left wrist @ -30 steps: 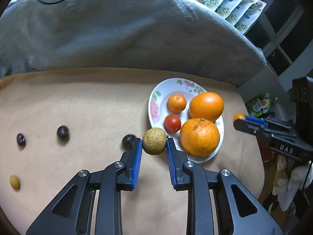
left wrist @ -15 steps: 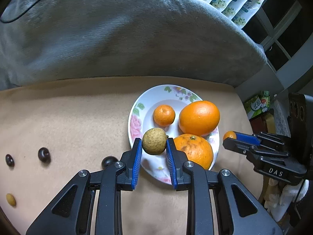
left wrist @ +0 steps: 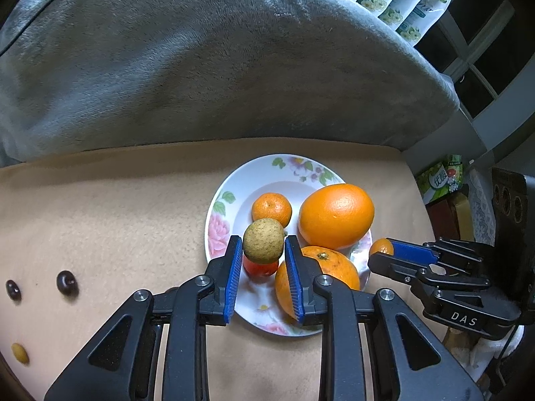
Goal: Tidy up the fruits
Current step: 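Carry the longan and kumquat onto the plate and open both grippers, then move both grippers from the plate toward the dark purple berries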
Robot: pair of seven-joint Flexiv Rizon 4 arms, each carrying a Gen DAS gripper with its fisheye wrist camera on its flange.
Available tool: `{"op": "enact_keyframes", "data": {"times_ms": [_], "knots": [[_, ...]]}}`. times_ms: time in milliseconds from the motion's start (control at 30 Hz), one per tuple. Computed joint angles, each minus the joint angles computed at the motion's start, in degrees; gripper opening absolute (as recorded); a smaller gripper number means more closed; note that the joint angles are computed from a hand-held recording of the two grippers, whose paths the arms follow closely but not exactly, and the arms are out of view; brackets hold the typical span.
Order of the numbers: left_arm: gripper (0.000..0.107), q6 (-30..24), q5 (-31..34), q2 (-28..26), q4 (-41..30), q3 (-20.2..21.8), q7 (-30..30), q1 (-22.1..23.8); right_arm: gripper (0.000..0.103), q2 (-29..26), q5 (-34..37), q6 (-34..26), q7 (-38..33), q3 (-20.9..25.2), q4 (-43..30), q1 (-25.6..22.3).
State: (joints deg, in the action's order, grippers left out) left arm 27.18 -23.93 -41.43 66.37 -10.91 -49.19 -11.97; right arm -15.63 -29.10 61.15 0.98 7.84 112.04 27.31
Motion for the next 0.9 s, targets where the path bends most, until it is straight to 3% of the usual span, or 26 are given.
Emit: {"op": "enact_keyframes", "data": {"times_ms": [33, 133, 167, 233, 367, 467, 533, 900], "knots": [[0.028, 0.0, -0.1, 0.0, 0.1, -0.1, 0.0, 0.1, 0.029, 0.0, 0.1, 0.0, -0.1, 0.0, 0.0, -0.1], [0.03, -0.1, -0.3, 0.0, -0.2, -0.2, 0.1, 0.2, 0.057, 0.2, -1.0, 0.0, 0.7, -0.4, 0.0, 0.2], [0.037, -0.1, -0.3, 0.0, -0.1, -0.2, 0.1, 0.1, 0.063, 0.3, -1.7, 0.1, 1.2, -0.6, 0.1, 0.3], [0.052, 0.3, -0.4, 0.2, 0.0, -0.2, 0.1, 0.2, 0.063, 0.3, -1.8, 0.7, 1.2, -0.5, 0.0, 0.1], [0.058, -0.3, -1.1, 0.3, -0.1, -0.5, 0.5, 0.5, 0.063, 0.0, -1.4, -0.5, 0.0, -0.1, -0.8, 0.1], [0.065, 0.9, -1.1, 0.9, 0.7, -0.5, 1.0, 0.4, 0.073, -0.2, -1.5, -0.4, 0.0, -0.1, -1.1, 0.2], [0.068, 1.5, -1.2, 1.2, 0.9, -0.4, 1.0, 0.5, 0.074, -0.2, -1.8, -0.9, 0.1, -0.2, -1.2, 0.4], [0.069, 3.1, -2.0, 2.5, 2.6, 0.1, 0.6, 1.9, 0.074, -0.8, -2.5, -1.6, 1.0, -0.5, -3.0, 1.0]]}}
